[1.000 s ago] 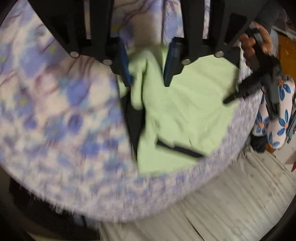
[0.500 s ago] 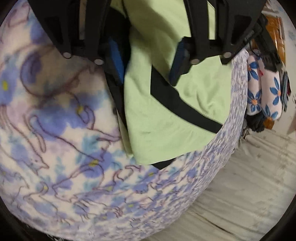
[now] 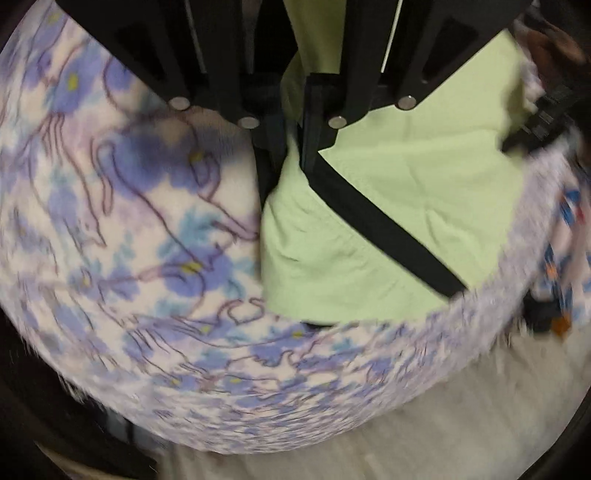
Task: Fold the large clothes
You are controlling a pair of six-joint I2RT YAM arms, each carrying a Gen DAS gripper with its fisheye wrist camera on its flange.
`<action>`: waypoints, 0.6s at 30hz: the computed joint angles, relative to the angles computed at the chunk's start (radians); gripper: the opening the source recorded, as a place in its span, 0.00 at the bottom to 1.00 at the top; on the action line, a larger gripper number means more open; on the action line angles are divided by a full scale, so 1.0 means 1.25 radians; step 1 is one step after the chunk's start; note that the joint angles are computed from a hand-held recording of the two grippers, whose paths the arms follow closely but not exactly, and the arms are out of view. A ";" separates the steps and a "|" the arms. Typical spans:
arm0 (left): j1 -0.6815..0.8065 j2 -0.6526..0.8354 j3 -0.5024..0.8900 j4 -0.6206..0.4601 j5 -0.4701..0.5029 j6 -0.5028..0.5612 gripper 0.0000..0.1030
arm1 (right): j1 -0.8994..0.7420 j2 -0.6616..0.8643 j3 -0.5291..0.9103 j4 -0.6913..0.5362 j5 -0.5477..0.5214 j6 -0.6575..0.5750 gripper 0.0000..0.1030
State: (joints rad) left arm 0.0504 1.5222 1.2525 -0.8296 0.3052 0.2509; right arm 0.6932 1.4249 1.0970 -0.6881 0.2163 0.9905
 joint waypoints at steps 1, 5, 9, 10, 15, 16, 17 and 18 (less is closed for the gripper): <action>0.000 -0.014 0.003 -0.002 -0.015 0.005 0.72 | 0.006 -0.029 -0.007 0.000 0.018 0.019 0.11; 0.021 -0.072 0.014 0.015 0.039 -0.019 0.72 | 0.034 -0.033 0.050 -0.018 0.078 -0.001 0.11; -0.013 -0.074 0.040 0.029 0.051 -0.092 0.72 | 0.041 0.067 0.144 0.010 0.051 -0.033 0.11; -0.033 -0.062 0.048 0.029 0.040 -0.114 0.72 | 0.042 0.099 0.171 0.015 0.049 -0.037 0.11; -0.125 0.027 0.067 0.041 -0.053 -0.164 0.70 | -0.015 0.226 0.226 0.105 -0.067 -0.051 0.11; -0.137 0.035 0.057 0.059 -0.081 -0.161 0.70 | -0.026 0.245 0.230 0.102 -0.082 -0.047 0.11; -0.152 0.043 0.043 0.086 -0.123 -0.152 0.70 | -0.034 0.260 0.236 0.092 -0.085 -0.048 0.11; -0.156 0.046 0.035 0.096 -0.133 -0.145 0.71 | -0.045 0.271 0.236 0.078 -0.076 -0.055 0.11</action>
